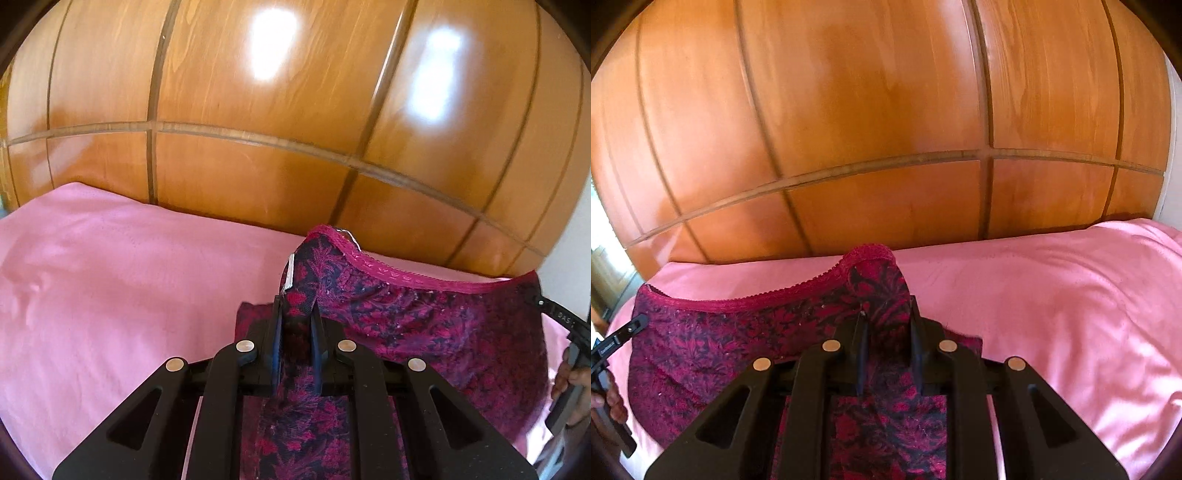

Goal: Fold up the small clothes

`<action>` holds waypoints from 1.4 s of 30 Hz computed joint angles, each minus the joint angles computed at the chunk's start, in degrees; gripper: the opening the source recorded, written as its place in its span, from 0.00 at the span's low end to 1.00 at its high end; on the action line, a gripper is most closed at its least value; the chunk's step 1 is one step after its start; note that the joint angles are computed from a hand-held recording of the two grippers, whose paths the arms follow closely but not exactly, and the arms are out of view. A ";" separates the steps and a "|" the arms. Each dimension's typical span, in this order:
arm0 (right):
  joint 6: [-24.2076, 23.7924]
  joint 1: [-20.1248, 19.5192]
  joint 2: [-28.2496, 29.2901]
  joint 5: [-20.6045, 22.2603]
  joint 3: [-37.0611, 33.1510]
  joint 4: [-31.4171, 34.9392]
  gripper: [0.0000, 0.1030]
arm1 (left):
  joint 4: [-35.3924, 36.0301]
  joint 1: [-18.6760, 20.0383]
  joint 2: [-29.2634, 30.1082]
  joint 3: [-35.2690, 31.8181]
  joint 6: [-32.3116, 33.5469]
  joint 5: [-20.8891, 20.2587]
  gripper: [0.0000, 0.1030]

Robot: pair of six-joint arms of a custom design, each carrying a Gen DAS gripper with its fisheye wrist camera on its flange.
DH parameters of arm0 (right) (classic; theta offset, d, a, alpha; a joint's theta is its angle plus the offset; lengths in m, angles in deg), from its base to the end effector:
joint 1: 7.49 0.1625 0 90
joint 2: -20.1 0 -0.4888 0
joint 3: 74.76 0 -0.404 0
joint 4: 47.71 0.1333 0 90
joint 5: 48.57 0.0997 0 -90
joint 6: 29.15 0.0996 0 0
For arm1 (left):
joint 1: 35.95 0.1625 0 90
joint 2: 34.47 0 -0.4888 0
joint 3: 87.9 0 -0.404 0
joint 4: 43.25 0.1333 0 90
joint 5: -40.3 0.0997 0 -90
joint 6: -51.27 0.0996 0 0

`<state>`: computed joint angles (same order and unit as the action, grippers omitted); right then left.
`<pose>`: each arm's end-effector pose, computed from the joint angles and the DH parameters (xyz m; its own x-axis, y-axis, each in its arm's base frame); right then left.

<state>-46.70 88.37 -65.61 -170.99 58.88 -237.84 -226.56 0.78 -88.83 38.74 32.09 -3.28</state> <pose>0.1239 -0.4244 0.3773 -0.8230 0.1358 0.5516 -0.3259 0.6824 -0.6543 -0.2983 -0.4789 0.1466 -0.8319 0.1916 -0.5207 0.5027 0.6577 -0.5611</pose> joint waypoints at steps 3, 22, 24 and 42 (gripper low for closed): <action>-0.24 -2.05 3.47 -1.21 -1.99 -0.66 0.17 | 3.35 2.53 2.98 -3.37 -0.49 1.05 0.11; 2.21 -6.19 6.57 -3.73 -2.76 2.13 0.56 | 12.55 3.71 0.03 -1.25 -11.95 0.51 0.52; 1.13 -4.44 4.33 -2.14 -0.35 1.06 0.56 | 10.52 3.08 -2.23 2.19 -13.39 -1.49 0.52; 1.72 2.54 1.64 8.31 12.53 4.53 0.57 | 0.39 -0.81 -11.13 20.62 -19.20 -17.04 0.11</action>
<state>-44.97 90.91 -63.97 -162.68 71.40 -233.31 -226.17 -0.03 -99.96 59.35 12.89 -20.32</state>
